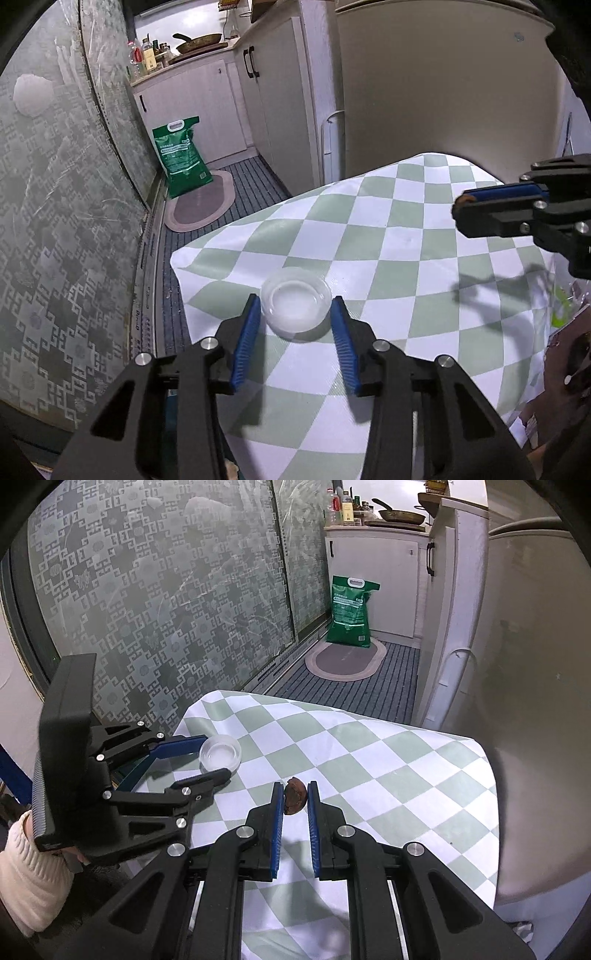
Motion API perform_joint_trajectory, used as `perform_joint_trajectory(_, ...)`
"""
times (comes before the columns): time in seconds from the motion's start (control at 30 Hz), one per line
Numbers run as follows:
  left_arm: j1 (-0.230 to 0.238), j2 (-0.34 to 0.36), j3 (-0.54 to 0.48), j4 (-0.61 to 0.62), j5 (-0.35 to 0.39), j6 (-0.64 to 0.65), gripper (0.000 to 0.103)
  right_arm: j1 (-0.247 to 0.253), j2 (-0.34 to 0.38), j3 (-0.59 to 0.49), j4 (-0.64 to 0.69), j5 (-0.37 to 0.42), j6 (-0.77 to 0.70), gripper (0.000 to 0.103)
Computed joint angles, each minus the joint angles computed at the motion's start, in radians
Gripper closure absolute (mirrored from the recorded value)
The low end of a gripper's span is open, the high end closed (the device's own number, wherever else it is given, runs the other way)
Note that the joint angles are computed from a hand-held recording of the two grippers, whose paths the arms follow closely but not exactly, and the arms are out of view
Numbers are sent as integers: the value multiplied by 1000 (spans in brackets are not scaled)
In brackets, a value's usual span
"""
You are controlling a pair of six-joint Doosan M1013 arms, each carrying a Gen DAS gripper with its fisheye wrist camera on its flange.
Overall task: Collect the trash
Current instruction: 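Lift the brown nut with the right gripper while the left gripper reaches for the clear dish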
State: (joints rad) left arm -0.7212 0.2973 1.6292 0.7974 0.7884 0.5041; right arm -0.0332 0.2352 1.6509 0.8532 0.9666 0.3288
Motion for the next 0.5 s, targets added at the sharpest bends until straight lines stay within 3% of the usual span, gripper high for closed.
perform_joint_trajectory(0.13, 1, -5, 7, 11, -15, -25, 65, -9, -1, 2, 11, 5, -2, 91)
perform_joint_trajectory(0.17, 2, -9, 12, 14, -22, -41, 77, -10, -1, 1, 12, 5, -1, 91)
perform_joint_trajectory(0.2, 4, -15, 16, 10, -33, -51, 95, -11, -1, 2, 14, 4, -1, 91)
perform_joint_trajectory(0.33, 12, -44, 46, -6, -100, -81, 90, -13, -2, 2, 13, 0, 8, 91)
perform_joint_trajectory(0.43, 13, -43, 50, -16, -102, -66, 89, -7, -5, 5, 9, -7, 15, 91)
perform_joint_trajectory(0.47, 13, -44, 50, -15, -103, -59, 84, -3, -6, 5, 7, -7, 17, 91)
perform_joint_trajectory(0.5, 12, -45, 50, -8, -102, -59, 68, 1, -7, 4, 6, -7, 19, 91)
